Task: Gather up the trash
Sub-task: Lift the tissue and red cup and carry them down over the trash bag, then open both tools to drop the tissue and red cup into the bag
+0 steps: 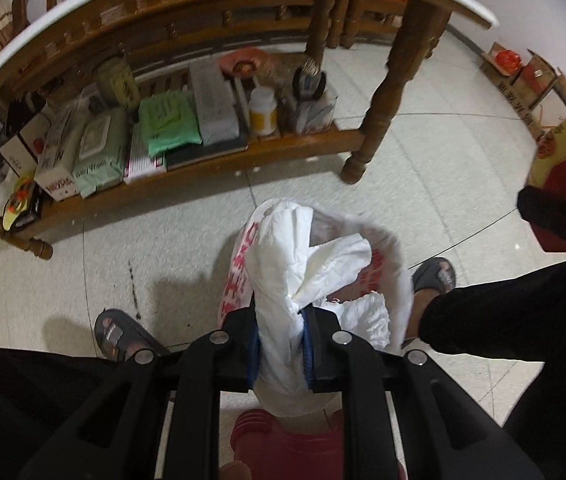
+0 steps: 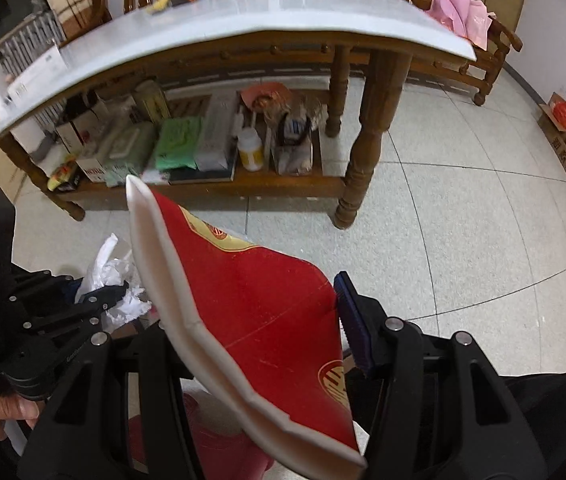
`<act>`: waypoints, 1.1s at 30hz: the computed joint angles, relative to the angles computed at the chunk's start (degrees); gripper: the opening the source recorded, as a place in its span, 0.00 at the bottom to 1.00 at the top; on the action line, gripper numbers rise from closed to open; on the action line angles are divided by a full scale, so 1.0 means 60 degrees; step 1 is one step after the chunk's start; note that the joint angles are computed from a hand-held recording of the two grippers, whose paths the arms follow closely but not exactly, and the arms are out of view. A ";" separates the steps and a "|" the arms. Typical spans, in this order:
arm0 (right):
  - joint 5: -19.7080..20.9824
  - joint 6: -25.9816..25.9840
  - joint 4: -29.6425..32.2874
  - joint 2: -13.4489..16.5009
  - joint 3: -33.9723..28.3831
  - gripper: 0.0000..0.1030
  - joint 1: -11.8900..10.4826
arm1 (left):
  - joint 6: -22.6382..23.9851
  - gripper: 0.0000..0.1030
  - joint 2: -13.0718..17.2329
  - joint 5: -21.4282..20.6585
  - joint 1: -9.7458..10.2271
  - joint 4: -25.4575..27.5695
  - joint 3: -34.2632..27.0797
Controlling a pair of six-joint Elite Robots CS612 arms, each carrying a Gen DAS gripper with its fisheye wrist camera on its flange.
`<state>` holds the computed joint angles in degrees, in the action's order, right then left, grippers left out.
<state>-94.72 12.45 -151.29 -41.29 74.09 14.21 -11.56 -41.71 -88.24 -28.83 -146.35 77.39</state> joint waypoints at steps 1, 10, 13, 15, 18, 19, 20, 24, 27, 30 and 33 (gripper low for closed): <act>0.0056 0.0054 0.0056 0.0052 -0.0037 0.52 0.0001 | -0.0010 0.16 0.0039 0.0035 0.0001 0.0031 -0.0001; 0.0127 0.0160 0.0433 0.0562 -0.0602 0.52 0.0130 | -0.0198 0.17 0.0402 0.0285 -0.0023 0.0021 -0.0134; 0.0238 0.0297 0.0685 0.0812 -0.0871 0.52 0.0145 | -0.0291 0.17 0.0584 0.0253 -0.0018 0.0117 -0.0238; 0.0369 0.0447 0.1013 0.1018 -0.1115 0.52 0.0137 | -0.0345 0.17 0.0687 0.0181 -0.0011 0.0169 -0.0293; 0.0268 0.0538 0.1307 0.1223 -0.1344 0.52 0.0153 | -0.0334 0.17 0.0821 0.0163 -0.0016 0.0263 -0.0383; 0.0440 0.0611 0.1448 0.1293 -0.1414 0.52 0.0126 | -0.0341 0.17 0.0853 0.0144 -0.0014 0.0290 -0.0406; 0.0477 0.0584 0.1593 0.1380 -0.1508 0.52 0.0123 | -0.0356 0.18 0.0892 0.0121 -0.0012 0.0313 -0.0428; 0.0532 0.0518 0.1872 0.1548 -0.1644 0.52 0.0116 | -0.0377 0.18 0.1051 -0.0021 0.0003 0.0445 -0.0521; 0.0483 0.0593 0.2050 0.1683 -0.1798 0.52 0.0102 | -0.0199 0.19 0.1131 0.0058 -0.0047 0.0587 -0.0551; 0.0592 0.0745 0.2249 0.1795 -0.1900 0.52 0.0060 | -0.0127 0.19 0.1195 0.0084 -0.0060 0.0694 -0.0588; 0.0842 0.0836 0.2451 0.1886 -0.2014 0.53 0.0022 | -0.0173 0.20 0.1237 -0.0088 -0.0023 0.0772 -0.0618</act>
<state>-89.67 17.46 -136.58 -29.97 62.01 14.34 -12.59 -34.29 -88.77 -28.97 -141.72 73.68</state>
